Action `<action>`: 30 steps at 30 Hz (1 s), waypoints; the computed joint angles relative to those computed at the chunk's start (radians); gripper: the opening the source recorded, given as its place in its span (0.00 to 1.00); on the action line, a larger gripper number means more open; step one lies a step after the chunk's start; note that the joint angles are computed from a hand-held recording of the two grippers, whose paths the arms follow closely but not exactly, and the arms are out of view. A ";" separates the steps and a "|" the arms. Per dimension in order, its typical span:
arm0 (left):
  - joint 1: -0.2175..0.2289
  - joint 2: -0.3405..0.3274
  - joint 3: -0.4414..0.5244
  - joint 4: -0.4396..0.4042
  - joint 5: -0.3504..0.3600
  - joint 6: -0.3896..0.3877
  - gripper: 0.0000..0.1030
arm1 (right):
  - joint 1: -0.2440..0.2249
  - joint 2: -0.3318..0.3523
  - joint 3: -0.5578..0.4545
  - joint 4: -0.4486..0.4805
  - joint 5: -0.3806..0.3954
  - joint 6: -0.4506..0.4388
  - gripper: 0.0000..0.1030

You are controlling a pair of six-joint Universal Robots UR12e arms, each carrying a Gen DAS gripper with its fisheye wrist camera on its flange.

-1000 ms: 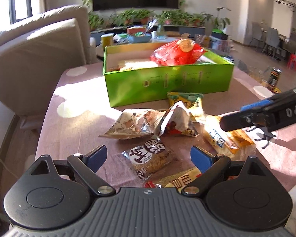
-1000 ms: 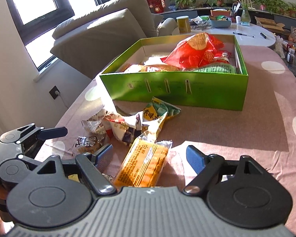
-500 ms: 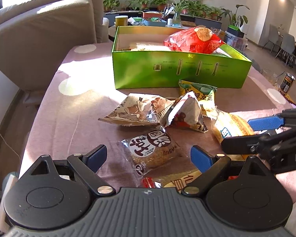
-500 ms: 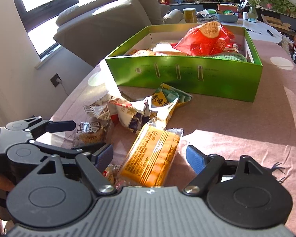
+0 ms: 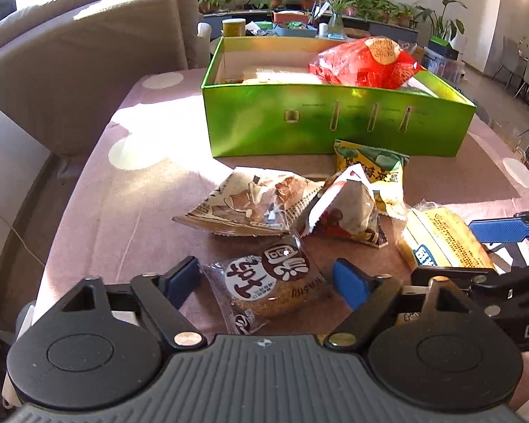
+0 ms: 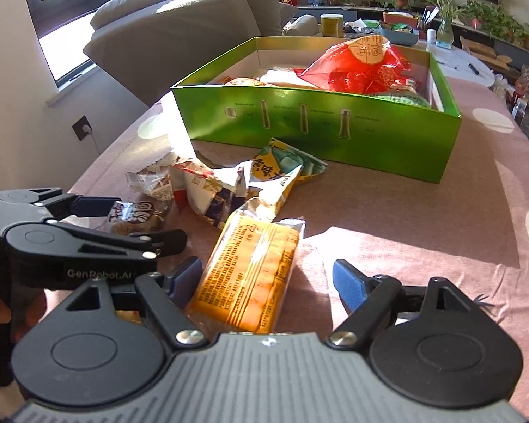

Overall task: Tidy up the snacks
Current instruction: 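Grasp the orange-yellow bread packet with the right gripper, then lift the orange-yellow packet over the green box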

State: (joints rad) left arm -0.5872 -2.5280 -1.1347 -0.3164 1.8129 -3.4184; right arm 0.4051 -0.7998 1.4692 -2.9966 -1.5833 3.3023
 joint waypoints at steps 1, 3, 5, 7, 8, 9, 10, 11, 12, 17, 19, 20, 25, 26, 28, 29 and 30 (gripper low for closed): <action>0.003 0.004 -0.006 0.007 -0.006 -0.005 0.71 | 0.001 0.000 -0.001 0.003 -0.014 -0.002 0.75; 0.006 0.007 -0.016 0.023 -0.014 -0.017 0.70 | 0.003 0.000 -0.004 0.016 -0.037 0.002 0.75; 0.007 0.009 -0.022 0.035 -0.013 -0.020 0.68 | 0.001 -0.002 -0.004 0.023 -0.035 0.017 0.75; 0.005 0.009 -0.024 0.038 -0.007 -0.021 0.67 | -0.001 -0.002 -0.003 0.013 -0.015 0.018 0.75; 0.005 0.009 -0.025 0.040 -0.005 -0.019 0.67 | 0.000 0.000 -0.005 0.012 -0.017 0.013 0.75; 0.004 0.009 -0.026 0.043 -0.003 -0.017 0.66 | 0.002 0.003 -0.010 0.014 -0.026 0.008 0.75; 0.004 0.009 -0.026 0.045 -0.003 -0.014 0.65 | 0.005 0.005 -0.014 0.018 -0.035 0.004 0.75; 0.004 0.009 -0.026 0.047 -0.003 -0.012 0.65 | 0.005 0.007 -0.018 0.020 -0.036 0.003 0.75; 0.004 0.009 -0.027 0.049 -0.008 -0.010 0.63 | 0.005 0.009 -0.020 0.022 -0.032 0.005 0.75; 0.006 0.009 -0.025 0.046 -0.016 -0.016 0.64 | 0.000 0.012 -0.015 -0.001 -0.019 0.018 0.75; 0.004 0.006 -0.017 0.029 -0.004 -0.010 0.69 | -0.006 0.007 -0.007 -0.016 0.005 0.034 0.75; 0.001 0.004 -0.011 0.017 0.005 -0.002 0.71 | -0.007 0.005 -0.004 -0.023 0.006 0.041 0.74; -0.003 -0.004 -0.007 0.030 0.017 0.013 0.70 | -0.012 -0.002 0.009 -0.061 0.003 0.064 0.73; -0.003 -0.004 -0.009 0.043 0.024 0.014 0.63 | -0.012 -0.003 0.010 -0.064 0.002 0.064 0.73; 0.001 0.003 -0.019 0.053 0.006 0.003 0.51 | -0.012 -0.004 0.012 -0.072 0.004 0.065 0.73; 0.002 0.006 -0.022 0.052 0.008 -0.001 0.51 | -0.013 -0.005 0.014 -0.079 0.007 0.067 0.73; 0.001 0.009 -0.028 0.062 0.014 0.000 0.50 | -0.014 -0.005 0.015 -0.087 0.011 0.071 0.73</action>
